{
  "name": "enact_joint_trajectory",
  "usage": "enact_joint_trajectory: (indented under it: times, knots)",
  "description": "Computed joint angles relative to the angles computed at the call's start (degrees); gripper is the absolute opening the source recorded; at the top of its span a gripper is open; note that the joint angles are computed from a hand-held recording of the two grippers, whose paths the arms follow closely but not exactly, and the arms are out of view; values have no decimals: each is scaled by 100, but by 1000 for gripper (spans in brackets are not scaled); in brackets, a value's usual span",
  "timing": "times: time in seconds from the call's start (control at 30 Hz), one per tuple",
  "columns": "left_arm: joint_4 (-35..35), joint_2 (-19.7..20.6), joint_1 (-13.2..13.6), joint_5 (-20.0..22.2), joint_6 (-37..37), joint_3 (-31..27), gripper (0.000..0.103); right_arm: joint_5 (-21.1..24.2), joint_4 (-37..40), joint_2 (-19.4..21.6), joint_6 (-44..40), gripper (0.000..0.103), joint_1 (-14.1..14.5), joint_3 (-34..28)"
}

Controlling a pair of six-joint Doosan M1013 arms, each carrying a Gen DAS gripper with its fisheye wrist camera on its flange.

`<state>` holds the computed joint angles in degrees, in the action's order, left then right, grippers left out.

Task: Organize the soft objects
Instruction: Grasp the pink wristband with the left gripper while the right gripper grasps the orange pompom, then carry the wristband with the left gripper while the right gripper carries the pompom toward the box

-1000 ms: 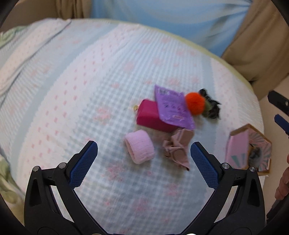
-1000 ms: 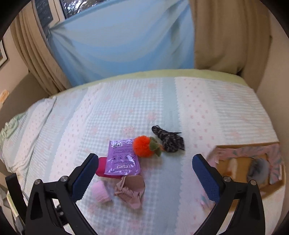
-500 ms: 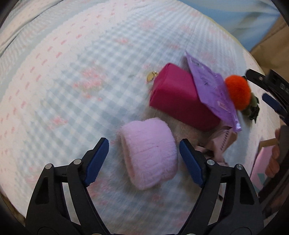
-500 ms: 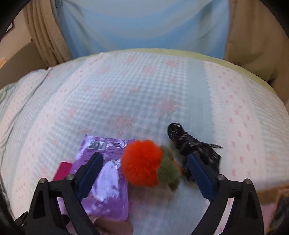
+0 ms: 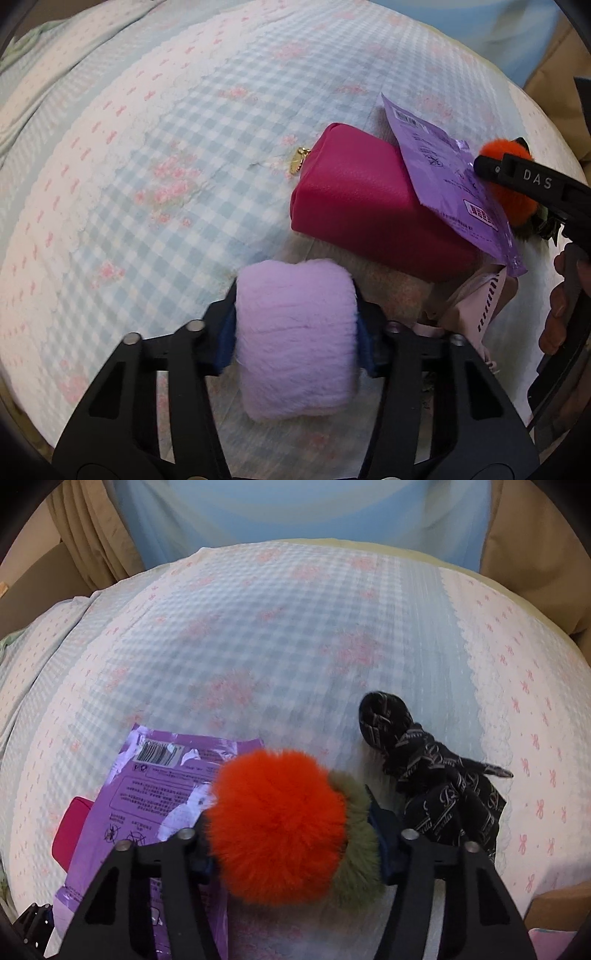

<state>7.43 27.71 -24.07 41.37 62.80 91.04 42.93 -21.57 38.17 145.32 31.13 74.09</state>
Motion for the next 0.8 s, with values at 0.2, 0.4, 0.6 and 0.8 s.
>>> enact_joint_trajectory:
  times: [0.2, 0.4, 0.6, 0.8]
  knots:
    - [56, -69, -4, -119, 22, 94, 42, -90, -128, -13, 92, 43, 11, 40]
    - [-48, -94, 28, -150, 60, 87, 41, -149, -206, -54, 192, 40, 17, 65]
    - [-81, -163, 34, -275, 120, 75, 41, -175, -350, -164, 347, 39, 43, 122]
    - [-116, -338, 25, -345, 264, 89, 41, -102, -644, -370, 626, 38, 105, 197]
